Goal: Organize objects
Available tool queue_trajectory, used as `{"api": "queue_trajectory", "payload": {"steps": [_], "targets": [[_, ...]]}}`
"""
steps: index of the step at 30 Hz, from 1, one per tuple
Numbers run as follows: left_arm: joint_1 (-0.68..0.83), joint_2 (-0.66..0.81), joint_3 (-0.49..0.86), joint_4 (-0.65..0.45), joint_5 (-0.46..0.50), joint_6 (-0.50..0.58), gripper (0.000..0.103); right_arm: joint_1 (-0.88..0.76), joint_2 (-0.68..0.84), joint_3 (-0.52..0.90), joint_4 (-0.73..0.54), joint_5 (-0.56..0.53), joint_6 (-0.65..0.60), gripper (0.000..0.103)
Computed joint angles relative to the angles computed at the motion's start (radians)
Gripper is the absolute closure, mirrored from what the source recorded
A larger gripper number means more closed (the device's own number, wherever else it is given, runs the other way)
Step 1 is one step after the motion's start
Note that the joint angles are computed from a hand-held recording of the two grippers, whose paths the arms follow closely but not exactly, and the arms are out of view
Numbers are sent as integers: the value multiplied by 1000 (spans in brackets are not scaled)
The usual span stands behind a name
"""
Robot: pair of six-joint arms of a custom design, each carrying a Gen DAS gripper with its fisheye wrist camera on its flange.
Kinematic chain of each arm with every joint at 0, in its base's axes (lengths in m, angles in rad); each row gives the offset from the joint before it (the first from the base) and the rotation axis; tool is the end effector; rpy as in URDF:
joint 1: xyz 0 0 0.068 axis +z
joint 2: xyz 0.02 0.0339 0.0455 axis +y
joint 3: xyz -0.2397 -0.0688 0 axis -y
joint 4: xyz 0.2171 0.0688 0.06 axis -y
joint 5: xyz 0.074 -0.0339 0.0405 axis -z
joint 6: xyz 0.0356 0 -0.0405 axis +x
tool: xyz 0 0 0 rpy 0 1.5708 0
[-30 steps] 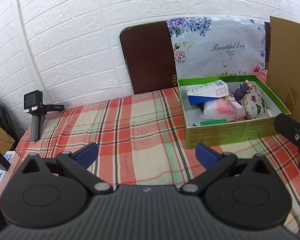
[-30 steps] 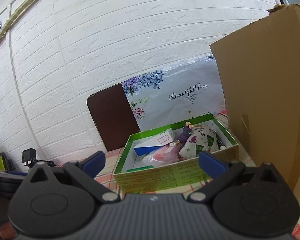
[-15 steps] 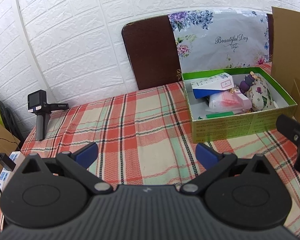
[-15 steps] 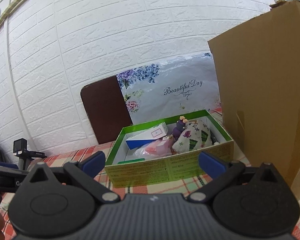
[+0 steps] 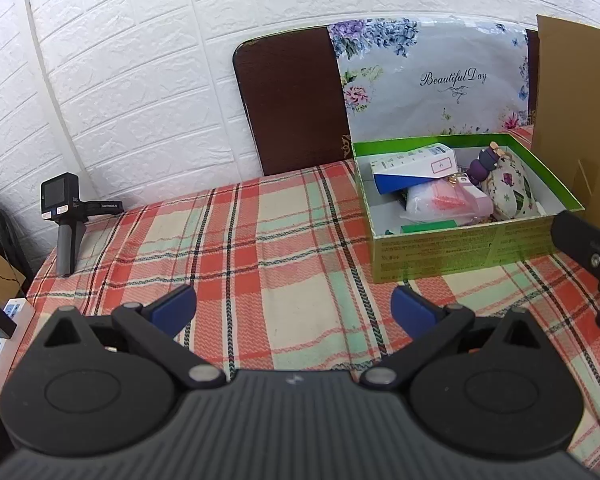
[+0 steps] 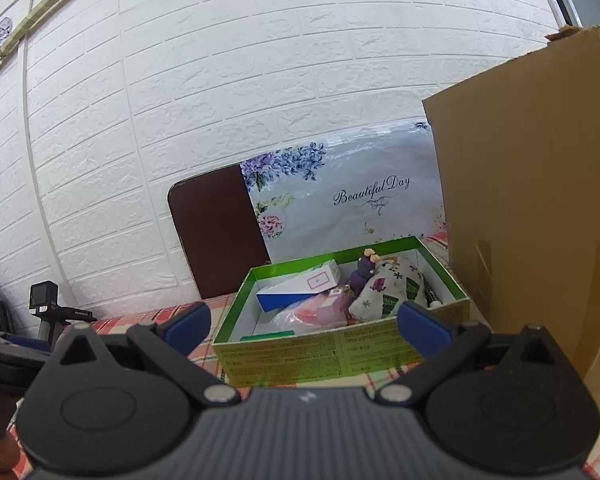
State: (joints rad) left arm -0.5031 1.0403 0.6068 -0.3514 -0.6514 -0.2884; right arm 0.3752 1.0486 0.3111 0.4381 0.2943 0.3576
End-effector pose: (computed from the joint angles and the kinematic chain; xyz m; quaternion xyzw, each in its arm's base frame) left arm 0.1798 -0.0743 0.2112 -0.0280 0.8833 0.1329 0.4487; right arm 0.1943 0.0654 0.1878 0.0800 0.7967 0.1003 0.5906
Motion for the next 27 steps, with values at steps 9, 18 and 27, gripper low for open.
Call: {"api": "queue_trajectory", "payload": {"steps": [9,18,27], "targets": [[7,8,-3,9,20,4,0,-6,13,6,-8,-6,4,0],[18,30,-9,16,45,1,0,-17,42,11,-13,-26,31,0],[33,44,-10,21,60,1,0,-21,62,18,-14,-40,34,0]]}}
